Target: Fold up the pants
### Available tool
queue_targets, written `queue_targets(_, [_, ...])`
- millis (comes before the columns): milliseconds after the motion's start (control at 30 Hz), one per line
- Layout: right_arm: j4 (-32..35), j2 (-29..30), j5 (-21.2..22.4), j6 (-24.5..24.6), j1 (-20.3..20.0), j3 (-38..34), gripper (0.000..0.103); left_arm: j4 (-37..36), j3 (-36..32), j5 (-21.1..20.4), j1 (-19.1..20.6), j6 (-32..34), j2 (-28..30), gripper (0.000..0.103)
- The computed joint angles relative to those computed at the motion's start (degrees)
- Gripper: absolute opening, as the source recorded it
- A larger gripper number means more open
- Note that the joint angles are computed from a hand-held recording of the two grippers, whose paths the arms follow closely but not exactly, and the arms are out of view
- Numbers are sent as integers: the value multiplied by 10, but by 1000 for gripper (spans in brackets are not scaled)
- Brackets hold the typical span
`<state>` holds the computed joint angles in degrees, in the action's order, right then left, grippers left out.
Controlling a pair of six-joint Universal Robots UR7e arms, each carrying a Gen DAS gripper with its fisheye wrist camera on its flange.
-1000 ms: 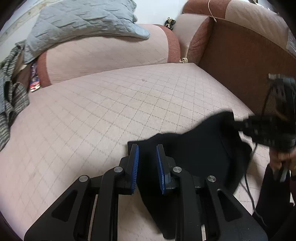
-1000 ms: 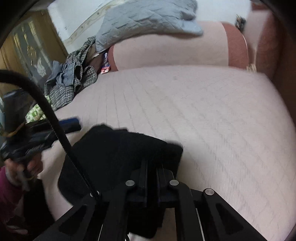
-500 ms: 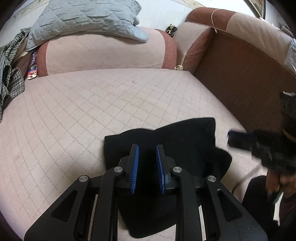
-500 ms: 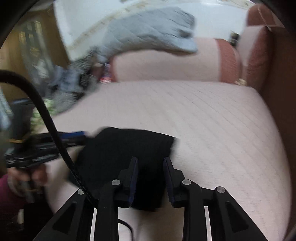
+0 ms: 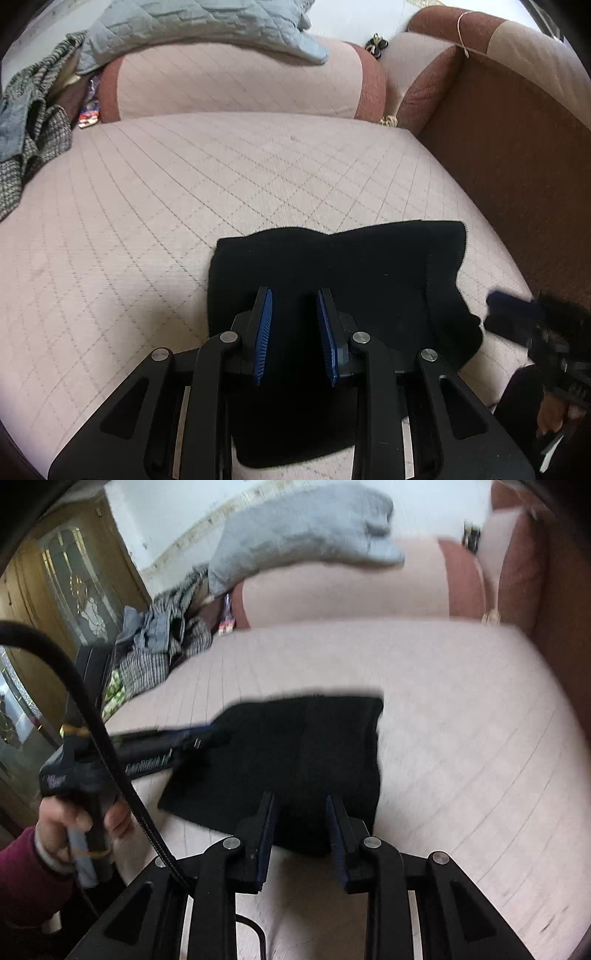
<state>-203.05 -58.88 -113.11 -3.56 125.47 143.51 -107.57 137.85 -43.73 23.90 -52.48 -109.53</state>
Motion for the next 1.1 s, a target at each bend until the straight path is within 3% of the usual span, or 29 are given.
queue_targets(133, [-20,25,-2,-9,-1,-27,46,83,-8,18,-34,-63,-10,24])
queue_targets(200, [-34,49,-33,-26,-8,-39,46,98,-6,14,-40,-75,-18,24])
queue_targets(267, [15,64,-54,-16,-25,-57,46,114,-4,11,-46,-96,-25,24])
queue_targets(333, [25,67,-32,5,-43,-52,46,130,-4,12,-51,-107,-29,24])
queue_targets(400, [-12,54,-11,3,-42,-31,46,150,-5,19,-62,-120,-30,24])
queue_targets(567, [-99,36,-8,-22,-26,12,49,178,-7,29,-73,-147,-33,24])
queue_targets(733, [-169,58,10,-54,-32,34,50,182,-3,43,-70,-167,-32,24])
queue_targets(800, [-200,71,27,-56,-43,41,51,170,5,51,-70,-164,-38,32])
queue_targets(833, [-207,74,31,-57,-48,39,53,166,9,55,-70,-164,-44,48])
queue_targets(867, [-219,83,33,-53,-50,39,55,157,13,57,-68,-159,-50,57])
queue_targets(933, [-221,86,38,-41,-57,40,61,127,21,53,-57,-141,-62,57])
queue_targets(1100, [-216,88,51,-46,-73,38,61,104,25,52,-43,-128,-71,57])
